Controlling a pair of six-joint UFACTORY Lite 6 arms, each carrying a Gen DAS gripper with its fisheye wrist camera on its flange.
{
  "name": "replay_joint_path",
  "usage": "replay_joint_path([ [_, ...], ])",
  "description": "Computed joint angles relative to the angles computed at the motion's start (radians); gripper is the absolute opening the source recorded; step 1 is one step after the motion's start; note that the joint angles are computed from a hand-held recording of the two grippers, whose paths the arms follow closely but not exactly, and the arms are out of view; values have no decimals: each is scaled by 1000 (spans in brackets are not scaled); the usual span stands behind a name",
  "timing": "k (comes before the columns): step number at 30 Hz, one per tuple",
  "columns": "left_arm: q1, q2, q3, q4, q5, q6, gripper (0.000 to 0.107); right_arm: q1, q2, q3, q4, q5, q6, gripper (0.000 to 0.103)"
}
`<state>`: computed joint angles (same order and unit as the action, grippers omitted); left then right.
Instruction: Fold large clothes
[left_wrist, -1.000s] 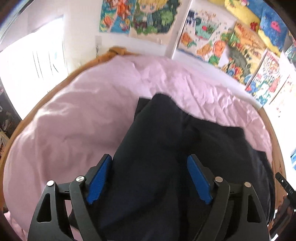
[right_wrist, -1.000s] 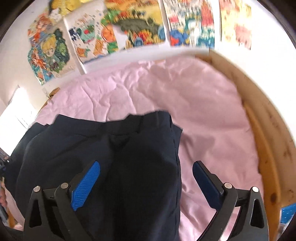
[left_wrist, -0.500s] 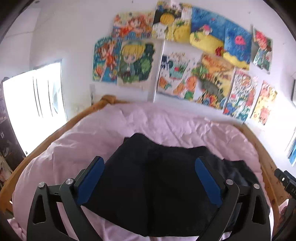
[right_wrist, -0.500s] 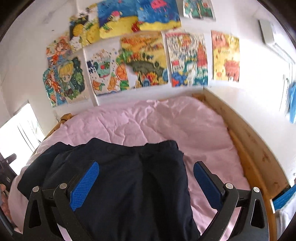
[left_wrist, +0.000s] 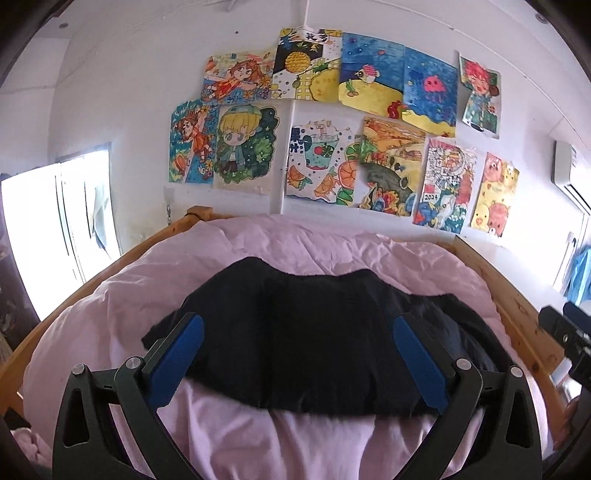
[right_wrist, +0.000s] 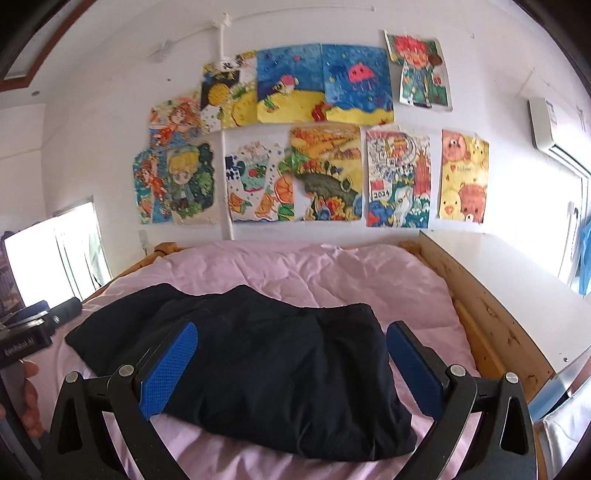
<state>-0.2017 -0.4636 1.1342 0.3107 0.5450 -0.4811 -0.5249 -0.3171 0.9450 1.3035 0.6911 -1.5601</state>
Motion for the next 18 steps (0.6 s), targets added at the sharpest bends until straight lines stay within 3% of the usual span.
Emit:
replay_joint_path([
  [8, -185, -221, -195, 280, 101, -274, 101, -105, -170, -159, 28, 122, -88, 103],
  [18, -359, -387, -304, 402, 278, -425, 101, -322, -326, -292, 28, 359, -130, 103],
])
